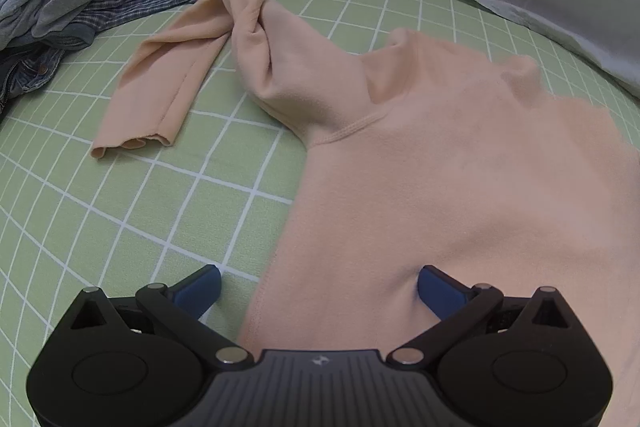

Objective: Fold clothes

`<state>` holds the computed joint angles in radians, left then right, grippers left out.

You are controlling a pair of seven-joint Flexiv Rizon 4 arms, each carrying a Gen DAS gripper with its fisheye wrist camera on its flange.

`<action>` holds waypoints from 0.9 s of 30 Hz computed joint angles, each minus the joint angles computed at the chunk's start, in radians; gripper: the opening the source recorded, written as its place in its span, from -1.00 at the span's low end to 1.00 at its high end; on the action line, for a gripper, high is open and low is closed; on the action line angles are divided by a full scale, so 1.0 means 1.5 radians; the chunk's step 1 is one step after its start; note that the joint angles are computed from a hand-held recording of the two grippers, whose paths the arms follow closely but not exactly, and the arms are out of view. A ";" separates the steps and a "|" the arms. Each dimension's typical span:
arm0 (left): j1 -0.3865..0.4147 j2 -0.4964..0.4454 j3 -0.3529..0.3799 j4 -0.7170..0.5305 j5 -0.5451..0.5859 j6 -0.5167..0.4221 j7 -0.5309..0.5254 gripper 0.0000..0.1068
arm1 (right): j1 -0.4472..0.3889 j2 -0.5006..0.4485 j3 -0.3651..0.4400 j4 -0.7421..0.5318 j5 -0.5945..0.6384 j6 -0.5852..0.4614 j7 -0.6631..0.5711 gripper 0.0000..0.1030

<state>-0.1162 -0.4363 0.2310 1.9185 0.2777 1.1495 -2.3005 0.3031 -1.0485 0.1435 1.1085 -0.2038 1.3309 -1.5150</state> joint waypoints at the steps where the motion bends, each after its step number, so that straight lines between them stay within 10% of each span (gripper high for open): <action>1: -0.002 0.000 0.002 -0.001 0.002 0.000 -0.004 0.93 | 0.000 -0.003 -0.004 -0.008 0.006 -0.006 0.014 -0.93; 4: -0.005 -0.001 0.003 -0.004 0.006 -0.003 -0.011 0.93 | 0.003 -0.005 -0.015 -0.021 0.008 -0.025 0.038 -0.82; 7: 0.000 0.001 -0.002 -0.002 0.002 0.000 -0.006 0.93 | 0.019 0.010 -0.050 -0.003 0.004 -0.026 0.082 0.08; 12: 0.000 0.026 0.003 0.031 -0.004 0.034 -0.018 0.93 | 0.021 0.120 -0.081 0.181 0.021 0.080 0.171 0.59; 27: -0.003 0.229 -0.029 0.199 0.147 -0.046 -0.145 0.93 | 0.105 0.394 -0.131 0.693 -0.024 0.206 0.249 0.74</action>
